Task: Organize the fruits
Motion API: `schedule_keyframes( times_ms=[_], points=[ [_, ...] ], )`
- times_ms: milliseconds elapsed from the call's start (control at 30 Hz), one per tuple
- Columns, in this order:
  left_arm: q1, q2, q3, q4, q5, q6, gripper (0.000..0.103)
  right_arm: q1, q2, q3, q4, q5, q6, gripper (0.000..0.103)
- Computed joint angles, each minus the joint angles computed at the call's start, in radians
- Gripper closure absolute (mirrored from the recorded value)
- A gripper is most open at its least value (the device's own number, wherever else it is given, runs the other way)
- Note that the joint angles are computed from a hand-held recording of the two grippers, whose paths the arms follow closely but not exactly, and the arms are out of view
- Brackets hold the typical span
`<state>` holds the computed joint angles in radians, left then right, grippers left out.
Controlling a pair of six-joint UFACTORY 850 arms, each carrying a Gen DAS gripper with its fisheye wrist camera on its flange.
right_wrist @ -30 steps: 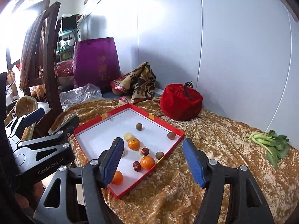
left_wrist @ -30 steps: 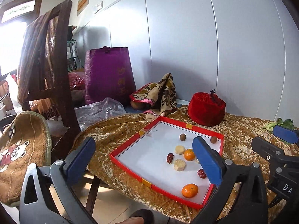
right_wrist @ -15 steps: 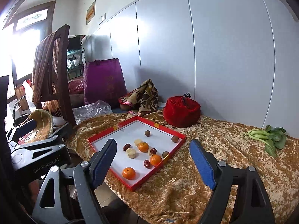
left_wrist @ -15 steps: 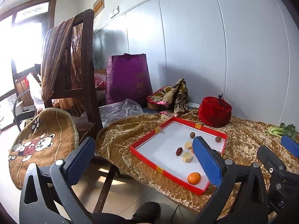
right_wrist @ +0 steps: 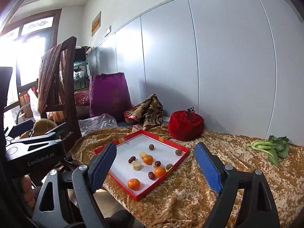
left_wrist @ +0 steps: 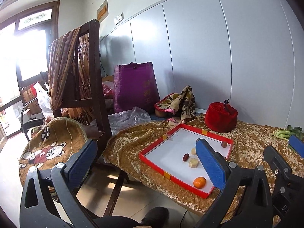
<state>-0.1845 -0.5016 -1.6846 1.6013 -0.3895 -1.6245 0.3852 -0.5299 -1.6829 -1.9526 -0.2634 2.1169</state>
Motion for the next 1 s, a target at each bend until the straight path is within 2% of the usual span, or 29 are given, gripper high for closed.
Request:
schedule_keyframes(
  times_ms=[400, 1000],
  points=[
    [-0.005, 0.008, 0.000, -0.007, 0.000, 0.009, 0.000, -0.004, 0.007, 0.011, -0.042, -0.016, 0.049, 0.016],
    [0.009, 0.003, -0.012, -0.050, 0.018, 0.054, 0.000, -0.002, 0.000, 0.006, -0.031, -0.015, 0.027, 0.016]
  ],
)
